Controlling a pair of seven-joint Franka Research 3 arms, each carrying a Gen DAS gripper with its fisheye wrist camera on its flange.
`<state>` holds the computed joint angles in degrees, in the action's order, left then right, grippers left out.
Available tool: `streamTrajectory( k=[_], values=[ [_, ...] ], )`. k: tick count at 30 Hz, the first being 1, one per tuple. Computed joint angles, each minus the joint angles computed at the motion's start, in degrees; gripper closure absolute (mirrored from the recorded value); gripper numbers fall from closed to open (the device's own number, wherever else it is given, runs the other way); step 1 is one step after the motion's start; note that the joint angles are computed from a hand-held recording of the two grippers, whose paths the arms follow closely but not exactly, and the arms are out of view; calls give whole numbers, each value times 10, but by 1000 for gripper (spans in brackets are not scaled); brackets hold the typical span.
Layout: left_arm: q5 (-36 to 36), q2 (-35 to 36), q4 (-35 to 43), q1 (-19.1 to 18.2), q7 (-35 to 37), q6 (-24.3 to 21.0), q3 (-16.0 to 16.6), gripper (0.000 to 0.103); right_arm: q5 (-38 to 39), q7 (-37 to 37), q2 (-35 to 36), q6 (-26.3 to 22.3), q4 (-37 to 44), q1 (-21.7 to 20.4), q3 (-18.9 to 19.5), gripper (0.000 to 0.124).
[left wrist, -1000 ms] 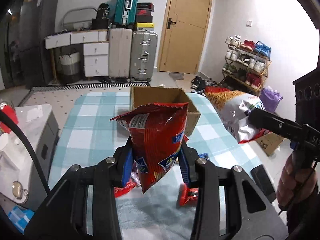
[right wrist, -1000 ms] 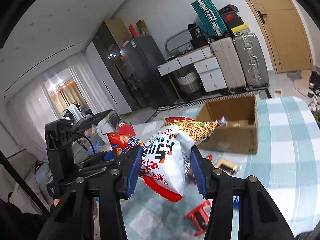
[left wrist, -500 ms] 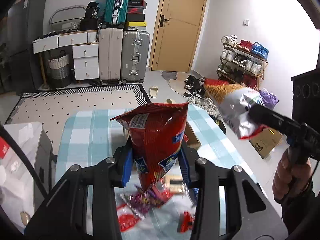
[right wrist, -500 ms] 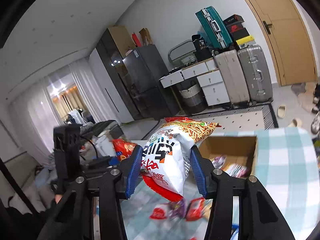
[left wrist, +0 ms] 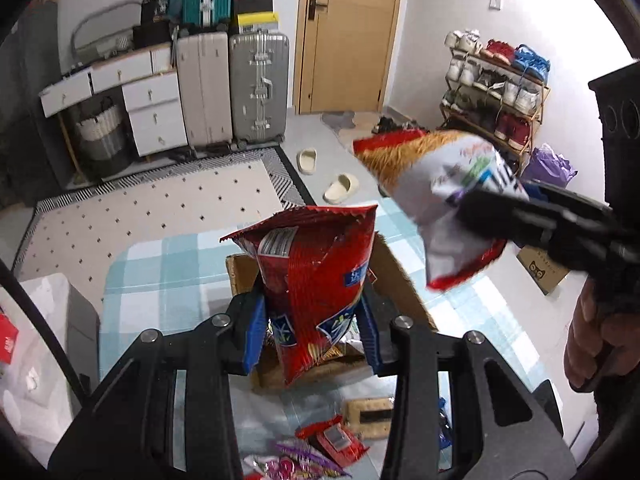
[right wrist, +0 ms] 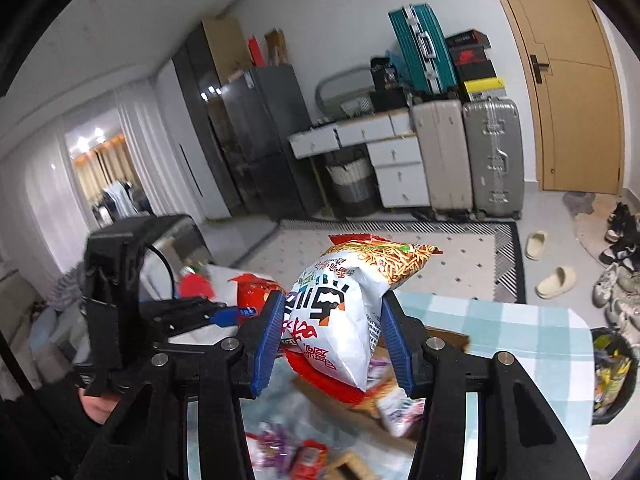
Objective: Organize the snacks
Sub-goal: 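Carry both bags over the box and drop them in, opening both grippers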
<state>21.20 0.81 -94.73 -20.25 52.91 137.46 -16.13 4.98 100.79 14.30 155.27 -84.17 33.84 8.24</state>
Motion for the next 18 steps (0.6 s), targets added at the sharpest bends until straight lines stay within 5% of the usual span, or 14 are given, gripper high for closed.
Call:
streamTrajectory(
  k=[6,18],
  values=[
    [-59,58,-4,13,35,48,10,67,27,-16,65,-47,49,-12,-1,75],
    [-132,142,5,36,87,66,14,66,41,-32,124,-73,61,-13,-11,75]
  ],
)
